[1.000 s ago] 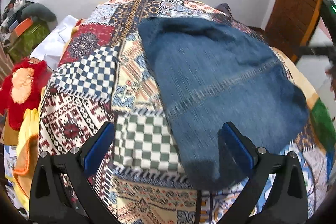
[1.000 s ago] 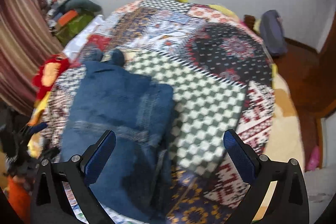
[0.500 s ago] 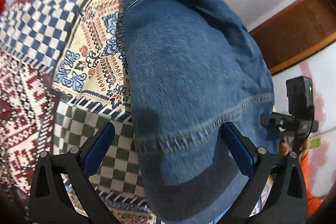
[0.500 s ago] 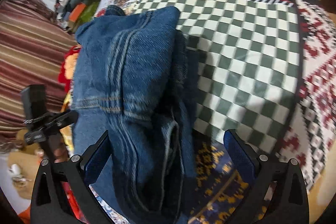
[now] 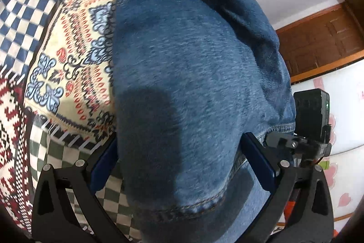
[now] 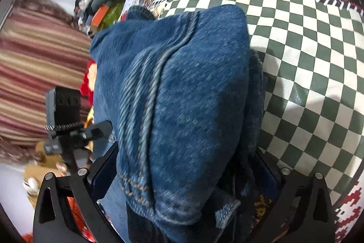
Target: Fold large clothes
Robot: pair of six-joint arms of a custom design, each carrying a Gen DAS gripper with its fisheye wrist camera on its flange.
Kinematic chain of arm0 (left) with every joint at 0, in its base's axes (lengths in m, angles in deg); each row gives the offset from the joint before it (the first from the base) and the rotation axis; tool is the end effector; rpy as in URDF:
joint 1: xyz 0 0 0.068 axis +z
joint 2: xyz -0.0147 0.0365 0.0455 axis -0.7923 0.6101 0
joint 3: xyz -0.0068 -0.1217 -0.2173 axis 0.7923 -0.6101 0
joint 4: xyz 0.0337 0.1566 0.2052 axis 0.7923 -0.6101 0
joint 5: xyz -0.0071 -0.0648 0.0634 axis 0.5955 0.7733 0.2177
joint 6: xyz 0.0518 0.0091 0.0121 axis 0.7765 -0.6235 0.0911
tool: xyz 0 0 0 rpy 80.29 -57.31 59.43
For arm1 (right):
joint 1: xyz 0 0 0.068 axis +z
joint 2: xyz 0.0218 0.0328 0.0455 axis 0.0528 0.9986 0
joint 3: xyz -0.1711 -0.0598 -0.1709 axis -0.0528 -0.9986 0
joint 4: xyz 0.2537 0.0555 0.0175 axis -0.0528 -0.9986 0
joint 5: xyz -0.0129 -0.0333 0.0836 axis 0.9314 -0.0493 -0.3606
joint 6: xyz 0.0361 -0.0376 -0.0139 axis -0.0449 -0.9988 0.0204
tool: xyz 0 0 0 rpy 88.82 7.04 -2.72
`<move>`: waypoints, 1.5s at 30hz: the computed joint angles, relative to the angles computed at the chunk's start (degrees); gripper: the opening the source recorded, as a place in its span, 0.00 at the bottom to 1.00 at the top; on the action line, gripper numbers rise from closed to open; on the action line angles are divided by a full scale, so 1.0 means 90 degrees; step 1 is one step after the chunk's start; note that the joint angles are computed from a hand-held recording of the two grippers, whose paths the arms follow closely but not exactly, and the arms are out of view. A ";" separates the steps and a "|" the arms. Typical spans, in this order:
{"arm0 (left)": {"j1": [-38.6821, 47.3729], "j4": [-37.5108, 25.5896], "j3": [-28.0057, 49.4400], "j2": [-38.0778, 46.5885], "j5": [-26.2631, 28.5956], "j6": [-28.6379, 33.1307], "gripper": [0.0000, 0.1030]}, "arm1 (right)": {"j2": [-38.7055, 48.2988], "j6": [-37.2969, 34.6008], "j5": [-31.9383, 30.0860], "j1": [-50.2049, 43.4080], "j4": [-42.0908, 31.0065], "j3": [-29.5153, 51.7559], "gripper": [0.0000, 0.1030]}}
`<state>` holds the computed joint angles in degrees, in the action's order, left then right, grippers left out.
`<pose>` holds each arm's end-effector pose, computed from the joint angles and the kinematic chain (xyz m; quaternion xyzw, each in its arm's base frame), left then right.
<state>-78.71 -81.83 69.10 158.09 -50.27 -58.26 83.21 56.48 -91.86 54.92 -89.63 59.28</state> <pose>0.2405 -0.1413 0.1156 0.1625 0.9257 -0.3340 0.0716 0.0876 0.1148 0.0972 0.1394 0.9120 0.3495 0.1633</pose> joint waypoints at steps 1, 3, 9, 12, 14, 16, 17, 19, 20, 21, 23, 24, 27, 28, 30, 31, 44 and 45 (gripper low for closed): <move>-0.0094 0.0055 -0.0020 -0.0043 -0.0003 -0.0059 0.98 | -0.0037 0.0075 0.0042 0.0039 0.0011 -0.0014 0.85; -0.0407 0.0290 -0.0174 -0.0323 -0.0347 -0.0352 0.92 | -0.0327 0.0171 0.0115 0.0125 -0.0098 -0.0082 0.76; -0.0585 0.0138 -0.0360 -0.1025 -0.0484 -0.0535 0.67 | -0.0857 0.0529 0.0560 0.0538 -0.0699 0.0176 0.46; -0.0669 -0.0287 -0.0294 -0.1523 -0.0588 -0.0389 0.60 | -0.0754 0.0665 0.0889 0.0920 -0.1072 0.0583 0.39; -0.0717 -0.0541 -0.0204 -0.1822 -0.0746 -0.0223 0.57 | -0.0268 0.0748 0.1233 0.1276 -0.1183 0.1064 0.37; -0.0762 -0.0919 -0.0167 -0.2379 -0.0891 -0.0110 0.56 | 0.0000 0.0775 0.1552 0.1557 -0.1430 0.1523 0.35; -0.0721 -0.1065 -0.0125 -0.2542 -0.0901 -0.0043 0.56 | 0.0125 0.0808 0.1728 0.1707 -0.1581 0.1790 0.35; -0.0584 -0.1498 -0.0011 -0.3055 -0.0893 0.0118 0.56 | 0.0197 0.0876 0.2097 0.2062 -0.1997 0.2242 0.35; -0.0174 -0.1913 0.0078 -0.3297 -0.0659 0.0479 0.56 | 0.0347 0.0834 0.2253 0.2191 -0.2177 0.2561 0.35; 0.0023 -0.2177 0.0182 -0.3517 -0.0544 0.0603 0.56 | 0.0541 0.0765 0.2335 0.2232 -0.2256 0.2850 0.35; 0.0615 -0.2734 0.0273 -0.3920 -0.0196 0.1070 0.56 | 0.1041 0.0640 0.2572 0.2401 -0.2384 0.3503 0.35; 0.0932 -0.3045 0.0371 -0.4132 -0.0022 0.1296 0.56 | 0.1325 0.0548 0.2641 0.2429 -0.2384 0.3806 0.35; 0.1811 -0.3848 0.0847 -0.4232 0.0397 0.2018 0.56 | 0.2073 0.0391 0.2896 0.2663 -0.2427 0.4616 0.35; 0.2200 -0.4151 0.0953 -0.4249 0.0565 0.2359 0.56 | 0.2270 0.0435 0.3004 0.2806 -0.2401 0.4788 0.35; 0.2953 -0.4820 0.1197 -0.4225 0.0837 0.3091 0.56 | 0.2845 0.0350 0.2929 0.2793 -0.2155 0.5192 0.35; 0.3370 -0.5139 0.1298 -0.4155 0.0952 0.3520 0.56 | 0.3017 0.0346 0.2909 0.2820 -0.2072 0.5290 0.35; 0.6074 -0.5528 0.0412 -0.2007 0.0716 0.6101 0.56 | 0.6547 0.0516 0.0925 0.2034 0.0244 0.6182 0.35; 0.6087 -0.5240 0.0321 -0.1592 0.0637 0.6034 0.56 | 0.6694 0.0510 0.0781 0.1953 0.0394 0.6130 0.35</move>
